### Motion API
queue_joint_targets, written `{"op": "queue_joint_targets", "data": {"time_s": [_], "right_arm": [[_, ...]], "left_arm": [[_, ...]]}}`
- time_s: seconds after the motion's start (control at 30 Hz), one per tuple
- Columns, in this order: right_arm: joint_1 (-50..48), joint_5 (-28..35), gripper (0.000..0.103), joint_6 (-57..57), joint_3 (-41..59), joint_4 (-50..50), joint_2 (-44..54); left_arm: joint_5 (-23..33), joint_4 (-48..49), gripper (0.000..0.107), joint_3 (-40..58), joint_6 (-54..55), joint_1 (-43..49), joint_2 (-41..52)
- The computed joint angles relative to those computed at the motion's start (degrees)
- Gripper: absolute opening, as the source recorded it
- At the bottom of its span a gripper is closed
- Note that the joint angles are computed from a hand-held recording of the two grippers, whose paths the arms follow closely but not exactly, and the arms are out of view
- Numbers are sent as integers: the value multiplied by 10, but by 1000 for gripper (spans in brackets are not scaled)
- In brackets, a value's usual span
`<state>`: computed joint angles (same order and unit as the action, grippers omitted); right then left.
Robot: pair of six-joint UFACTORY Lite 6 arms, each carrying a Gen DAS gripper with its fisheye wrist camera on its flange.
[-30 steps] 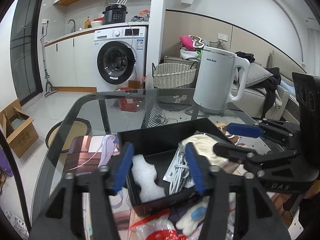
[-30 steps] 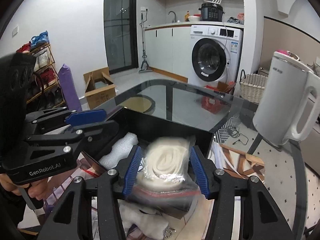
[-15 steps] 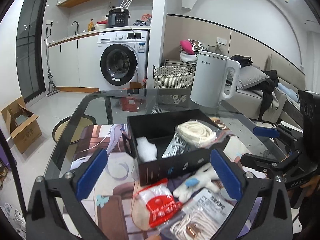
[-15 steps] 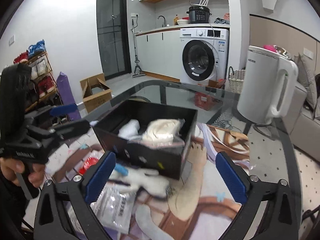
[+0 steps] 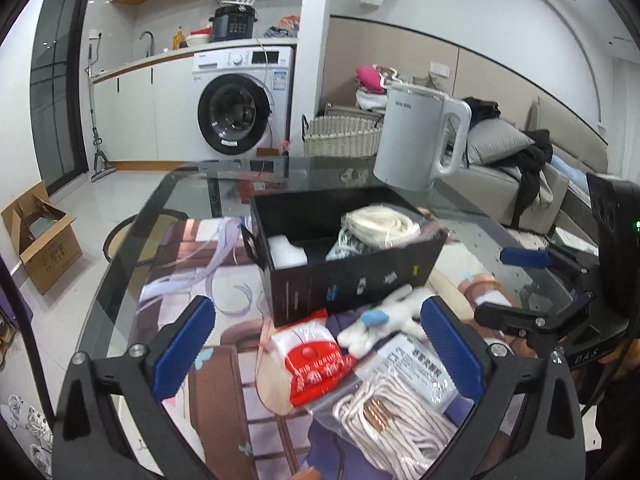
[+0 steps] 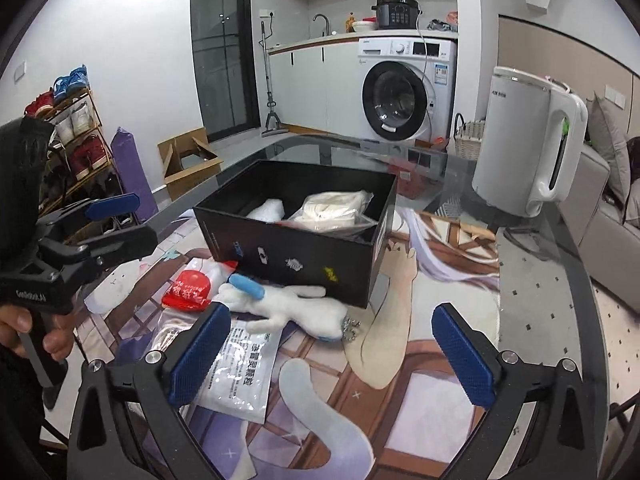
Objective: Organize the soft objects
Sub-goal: 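Withdraw both open grippers from the box toward the remaining items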
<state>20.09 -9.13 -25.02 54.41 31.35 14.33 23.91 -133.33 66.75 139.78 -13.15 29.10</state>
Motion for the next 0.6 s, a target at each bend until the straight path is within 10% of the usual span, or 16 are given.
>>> {"op": "queue_joint_targets", "data": {"time_s": [0.6], "right_arm": [[19, 11, 102, -111, -35, 122, -10]], "left_arm": [[-21, -49, 103, -86, 78, -45, -25]]}}
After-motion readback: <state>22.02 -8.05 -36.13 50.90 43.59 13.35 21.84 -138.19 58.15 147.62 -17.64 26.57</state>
